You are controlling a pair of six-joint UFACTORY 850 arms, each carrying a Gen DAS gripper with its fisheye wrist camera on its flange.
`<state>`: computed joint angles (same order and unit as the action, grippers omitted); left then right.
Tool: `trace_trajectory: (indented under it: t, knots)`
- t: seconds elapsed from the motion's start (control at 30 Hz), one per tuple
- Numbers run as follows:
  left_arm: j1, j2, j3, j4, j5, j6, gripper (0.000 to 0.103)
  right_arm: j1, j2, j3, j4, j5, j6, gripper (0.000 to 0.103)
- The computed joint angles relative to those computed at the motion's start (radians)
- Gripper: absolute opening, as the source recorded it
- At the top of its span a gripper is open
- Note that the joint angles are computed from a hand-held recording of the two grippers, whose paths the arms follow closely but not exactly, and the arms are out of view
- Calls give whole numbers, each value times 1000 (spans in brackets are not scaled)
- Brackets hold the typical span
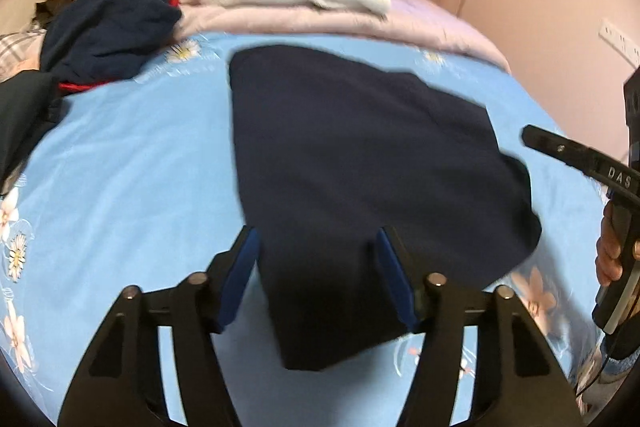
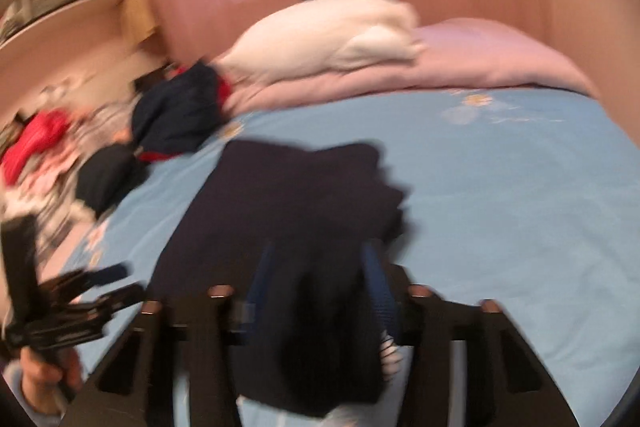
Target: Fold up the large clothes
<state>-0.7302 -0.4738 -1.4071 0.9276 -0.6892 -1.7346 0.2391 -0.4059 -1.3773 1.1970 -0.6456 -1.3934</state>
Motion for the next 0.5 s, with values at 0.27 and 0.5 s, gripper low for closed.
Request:
trace_trajectory:
  t: [0.27, 0.5]
  knots:
    - [7, -52, -5, -40, -12, 63, 55, 13, -69, -12, -221, 62, 141, 26]
    - [16, 4, 31, -32, -5, 87, 56, -27, -67, -49, -157, -33, 142, 26]
